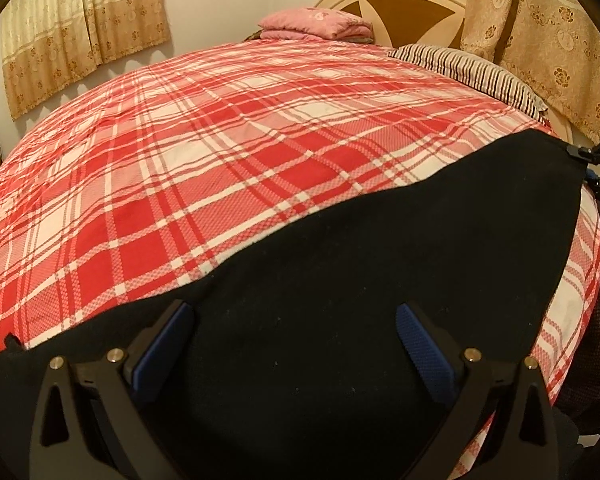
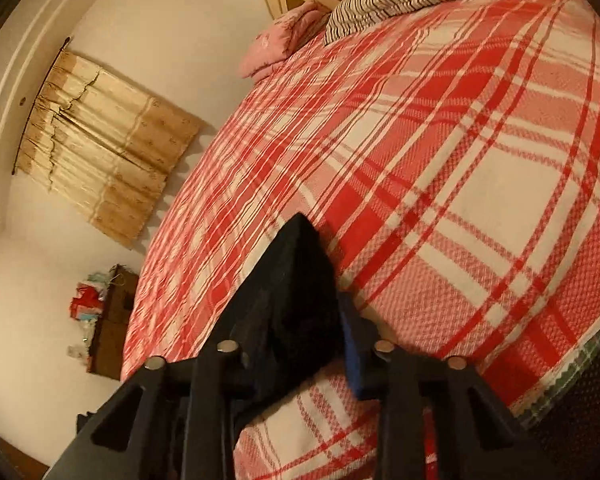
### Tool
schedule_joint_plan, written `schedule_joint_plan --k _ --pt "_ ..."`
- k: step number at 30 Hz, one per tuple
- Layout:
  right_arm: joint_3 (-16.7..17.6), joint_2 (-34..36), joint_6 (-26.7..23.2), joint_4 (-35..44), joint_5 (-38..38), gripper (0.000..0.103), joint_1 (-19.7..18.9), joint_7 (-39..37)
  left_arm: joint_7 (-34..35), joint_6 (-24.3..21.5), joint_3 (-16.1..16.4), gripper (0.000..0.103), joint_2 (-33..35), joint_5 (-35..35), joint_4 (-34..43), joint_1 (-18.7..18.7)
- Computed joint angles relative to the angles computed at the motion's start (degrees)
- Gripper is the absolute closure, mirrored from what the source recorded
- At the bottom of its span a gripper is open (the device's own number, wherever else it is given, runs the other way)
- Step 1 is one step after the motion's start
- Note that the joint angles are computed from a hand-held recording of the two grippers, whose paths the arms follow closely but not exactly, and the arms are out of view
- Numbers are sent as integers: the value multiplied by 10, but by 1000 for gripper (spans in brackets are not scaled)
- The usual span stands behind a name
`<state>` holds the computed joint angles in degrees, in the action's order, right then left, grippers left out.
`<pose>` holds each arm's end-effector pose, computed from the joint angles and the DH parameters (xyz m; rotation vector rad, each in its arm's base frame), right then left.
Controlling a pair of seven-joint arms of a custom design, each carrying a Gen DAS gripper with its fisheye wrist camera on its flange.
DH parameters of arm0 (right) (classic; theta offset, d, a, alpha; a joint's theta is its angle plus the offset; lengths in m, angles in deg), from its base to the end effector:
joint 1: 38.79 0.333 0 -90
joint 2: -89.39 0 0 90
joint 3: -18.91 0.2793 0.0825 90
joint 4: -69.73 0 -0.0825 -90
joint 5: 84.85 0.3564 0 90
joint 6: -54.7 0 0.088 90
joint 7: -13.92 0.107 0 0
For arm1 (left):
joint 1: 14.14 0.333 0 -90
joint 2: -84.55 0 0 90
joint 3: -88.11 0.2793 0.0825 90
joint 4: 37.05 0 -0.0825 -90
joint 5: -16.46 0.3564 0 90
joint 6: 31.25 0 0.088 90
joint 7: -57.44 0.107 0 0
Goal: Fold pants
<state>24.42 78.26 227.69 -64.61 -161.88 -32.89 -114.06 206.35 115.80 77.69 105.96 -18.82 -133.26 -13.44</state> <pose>0.4536 0.1666 0.4449 -0.6244 2.0942 -0.2850 0.6544 -0.0887 0.4212 -1.1071 2.4780 -0.9294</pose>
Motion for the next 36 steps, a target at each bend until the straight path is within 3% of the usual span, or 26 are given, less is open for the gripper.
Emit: schedule_joint_plan --k 3,5,7,11,16,27,31,36 --pt "2 9 16 14 -99 76 -12 111 -4 -2 1 0 1 3 3 -1" --pt "-5 8 9 13 -93 82 -2 107 -7 -9 2 0 2 6 6 0" --pt "-8 9 11 21 -141 87 0 148 -8 -11 3 0 -1 6 5 2" --pt "-5 1 -19 32 -100 88 20 80 -3 -15 3 0 -11 -3 -3 9" --pt "11 30 -62 99 0 88 51 -104 0 -26 6 0 -24 -28 -9 24" --pt "11 220 -50 320 211 88 132 -455 8 -51 24 0 -41 -81 -11 69" --pt "49 321 -66 419 342 88 135 -621 18 -60 26 0 -41 -98 -10 80" --pt "90 423 -105 520 449 88 138 -765 3 -94 27 0 -26 -108 11 90"
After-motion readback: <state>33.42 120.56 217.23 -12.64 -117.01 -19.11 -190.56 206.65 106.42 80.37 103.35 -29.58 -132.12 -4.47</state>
